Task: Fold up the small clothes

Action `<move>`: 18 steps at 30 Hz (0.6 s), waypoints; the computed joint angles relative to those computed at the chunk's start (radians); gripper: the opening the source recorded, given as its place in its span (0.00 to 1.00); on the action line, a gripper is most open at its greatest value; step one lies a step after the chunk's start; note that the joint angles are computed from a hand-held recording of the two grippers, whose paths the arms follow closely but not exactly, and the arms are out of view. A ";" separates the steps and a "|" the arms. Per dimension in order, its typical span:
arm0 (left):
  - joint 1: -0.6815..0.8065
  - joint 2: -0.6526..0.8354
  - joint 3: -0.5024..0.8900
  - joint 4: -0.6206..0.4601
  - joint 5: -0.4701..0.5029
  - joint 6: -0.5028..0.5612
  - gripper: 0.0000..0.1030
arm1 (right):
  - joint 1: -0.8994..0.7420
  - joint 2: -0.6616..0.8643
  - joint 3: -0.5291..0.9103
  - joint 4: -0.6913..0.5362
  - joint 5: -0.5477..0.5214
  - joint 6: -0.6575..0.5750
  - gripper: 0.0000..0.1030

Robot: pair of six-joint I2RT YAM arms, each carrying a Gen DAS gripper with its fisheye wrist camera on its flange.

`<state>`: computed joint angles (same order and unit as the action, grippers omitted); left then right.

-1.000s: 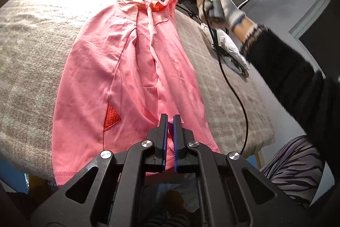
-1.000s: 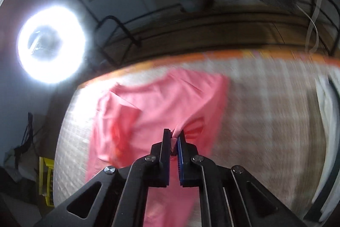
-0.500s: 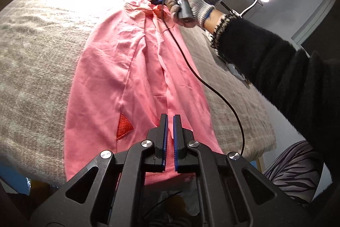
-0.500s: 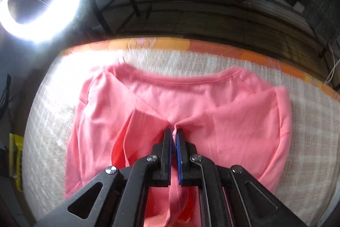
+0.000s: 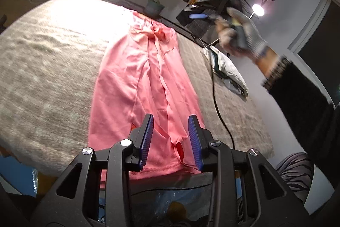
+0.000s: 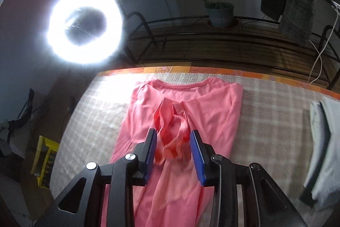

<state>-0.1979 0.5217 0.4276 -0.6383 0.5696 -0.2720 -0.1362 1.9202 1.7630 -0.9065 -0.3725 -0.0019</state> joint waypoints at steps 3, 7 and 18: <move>0.073 -0.030 0.035 -0.091 0.049 0.077 0.35 | -0.024 -0.161 -0.114 -0.023 -0.029 -0.015 0.45; 0.178 -0.040 0.087 -0.214 0.098 0.223 0.36 | -0.058 -0.377 -0.244 -0.080 -0.071 -0.060 0.45; 0.552 0.225 0.251 -0.389 0.213 0.652 0.44 | -0.199 -0.854 -0.609 -0.274 -0.154 -0.204 0.45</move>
<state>0.3540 0.7471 0.6783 -1.0273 0.7824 0.3796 -0.3350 1.0662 1.1539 -1.1809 -0.5261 -0.2062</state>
